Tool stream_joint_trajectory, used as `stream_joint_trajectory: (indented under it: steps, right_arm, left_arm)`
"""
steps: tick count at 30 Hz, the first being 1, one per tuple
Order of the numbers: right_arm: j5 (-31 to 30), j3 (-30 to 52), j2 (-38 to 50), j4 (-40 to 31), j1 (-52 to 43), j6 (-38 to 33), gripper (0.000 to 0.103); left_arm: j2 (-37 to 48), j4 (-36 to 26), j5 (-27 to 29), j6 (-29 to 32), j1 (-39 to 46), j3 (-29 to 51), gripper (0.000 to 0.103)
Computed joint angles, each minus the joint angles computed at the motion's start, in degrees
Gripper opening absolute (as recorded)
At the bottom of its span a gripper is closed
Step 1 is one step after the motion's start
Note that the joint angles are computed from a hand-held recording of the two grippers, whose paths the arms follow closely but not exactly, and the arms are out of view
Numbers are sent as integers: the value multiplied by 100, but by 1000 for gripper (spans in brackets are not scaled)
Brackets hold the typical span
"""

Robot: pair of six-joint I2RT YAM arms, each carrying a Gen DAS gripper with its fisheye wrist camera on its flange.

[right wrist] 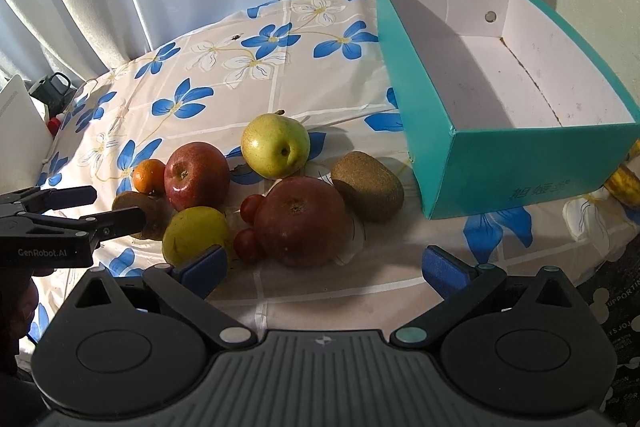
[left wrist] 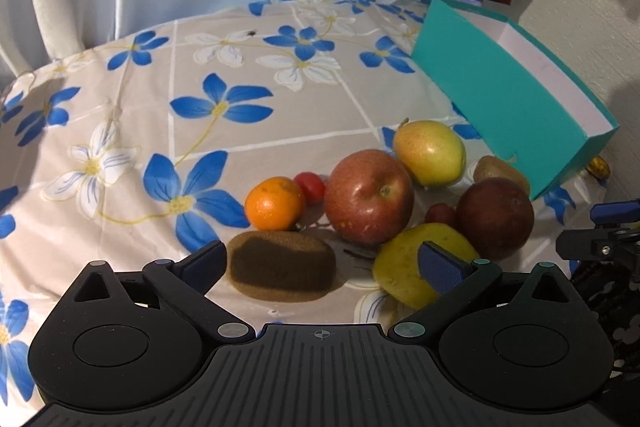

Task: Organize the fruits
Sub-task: 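Grasp the brown kiwi with the left gripper while the right gripper grasps the large red apple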

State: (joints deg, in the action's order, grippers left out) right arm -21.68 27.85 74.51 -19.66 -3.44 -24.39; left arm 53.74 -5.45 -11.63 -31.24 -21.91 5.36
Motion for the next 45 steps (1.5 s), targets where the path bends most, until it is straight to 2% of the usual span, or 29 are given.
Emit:
stream_joint_trajectory:
  steps: [4, 8, 12, 18, 21, 27, 30, 33, 37, 41, 45]
  right_arm:
    - [-12, 31, 158, 14, -26, -34, 103]
    - [25, 58, 270, 32, -32, -63, 103]
    - [62, 97, 360, 50, -28, -66, 103]
    - [97, 133, 416, 75, 44, -47, 103]
    - [124, 138, 443, 95, 101, -11, 103]
    - [83, 79, 402, 236, 117, 65, 103]
    - [-108, 7, 367, 400, 58, 66, 103]
    - [-367, -104, 350, 704, 5, 93, 103]
    - [-286, -318, 371, 1328, 203, 315, 99]
    - [-300, -191, 718, 1385, 385, 469, 92]
    - [-230, -174, 1013, 1615, 633, 603, 92]
  left_arm:
    - [868, 734, 191, 200, 386, -42, 103]
    - [1295, 1185, 335, 360, 603, -91, 101]
    - [1957, 1418, 327, 535, 719, 61, 82]
    - [2110, 1659, 448, 697, 870, 14, 81]
    - [2188, 1431, 231, 691, 660, 160, 78]
    - [1898, 1149, 255, 484, 611, 142, 77]
    - [1180, 713, 30, 236, 340, 65, 77]
    - [403, 133, 147, 1, 343, 70, 77]
    - [-330, -455, 78, -209, 199, 115, 77]
    - [-637, -718, 85, -232, 175, 142, 77]
    - [-815, -850, 168, -257, 233, 105, 77]
